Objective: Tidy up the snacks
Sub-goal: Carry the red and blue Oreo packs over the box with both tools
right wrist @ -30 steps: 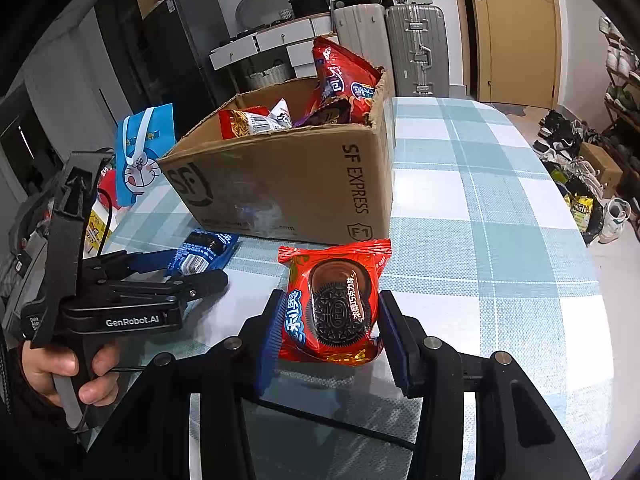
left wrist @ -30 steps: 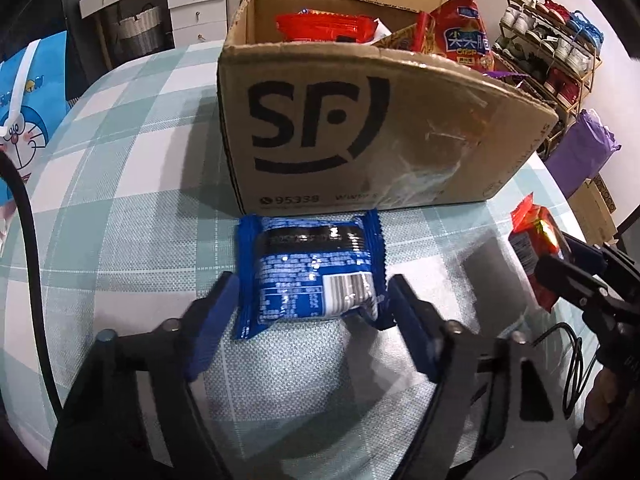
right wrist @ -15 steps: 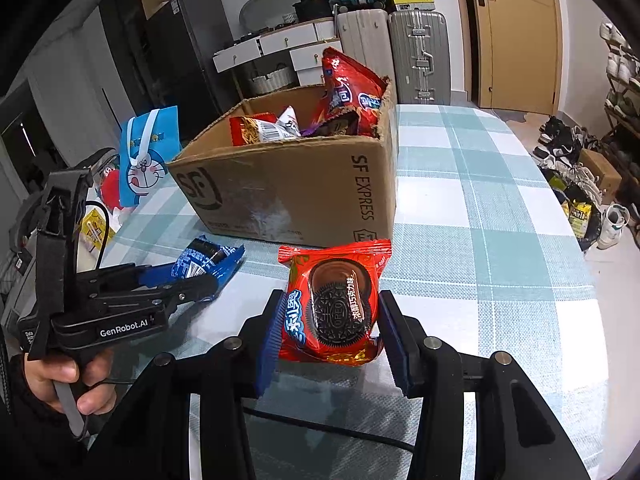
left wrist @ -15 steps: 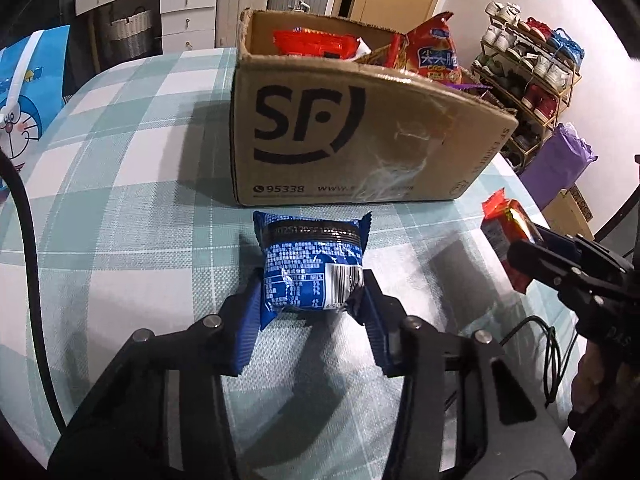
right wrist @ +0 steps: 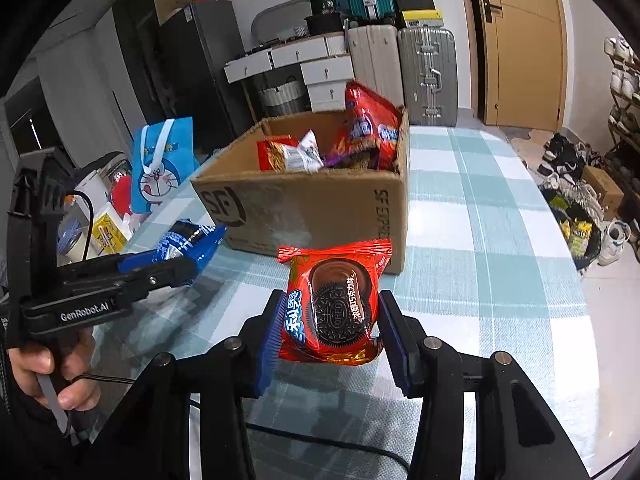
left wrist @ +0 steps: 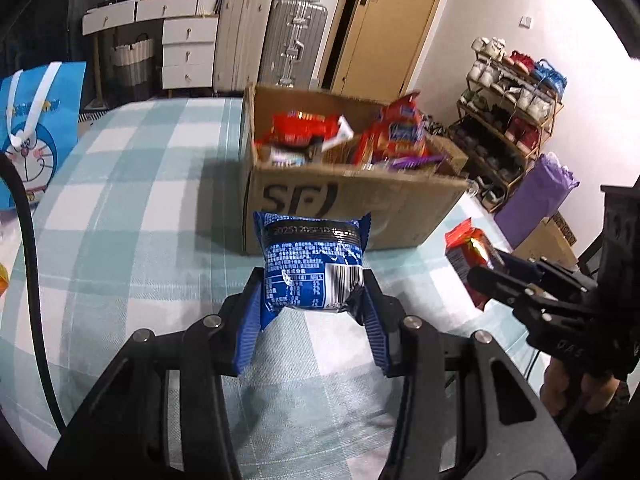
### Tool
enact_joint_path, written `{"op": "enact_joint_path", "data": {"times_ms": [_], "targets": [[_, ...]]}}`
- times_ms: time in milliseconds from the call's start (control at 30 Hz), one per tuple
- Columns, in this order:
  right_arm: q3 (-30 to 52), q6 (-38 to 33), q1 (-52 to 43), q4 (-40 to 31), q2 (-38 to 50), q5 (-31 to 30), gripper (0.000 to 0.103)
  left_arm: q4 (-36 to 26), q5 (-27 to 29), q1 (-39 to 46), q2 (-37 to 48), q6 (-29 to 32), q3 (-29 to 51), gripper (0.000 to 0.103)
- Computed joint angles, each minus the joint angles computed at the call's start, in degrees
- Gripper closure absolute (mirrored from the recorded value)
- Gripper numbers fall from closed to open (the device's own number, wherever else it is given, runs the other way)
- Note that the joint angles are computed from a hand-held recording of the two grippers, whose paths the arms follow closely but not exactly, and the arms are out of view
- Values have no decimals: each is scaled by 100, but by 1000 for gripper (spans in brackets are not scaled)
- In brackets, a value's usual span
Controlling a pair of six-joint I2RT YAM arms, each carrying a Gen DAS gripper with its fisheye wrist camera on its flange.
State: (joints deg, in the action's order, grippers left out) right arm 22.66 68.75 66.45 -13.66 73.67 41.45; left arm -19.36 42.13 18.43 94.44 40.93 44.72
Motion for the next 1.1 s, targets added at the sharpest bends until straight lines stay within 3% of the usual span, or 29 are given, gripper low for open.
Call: {"op": "enact_joint_path", "data": {"times_ms": [433, 1100], "targets": [[463, -478, 33, -647, -595, 385, 57, -410, 187, -62, -818, -308, 246, 60], [886, -1984, -658, -311, -950, 300, 57, -301, 200, -469, -1094, -949, 739, 60]]}}
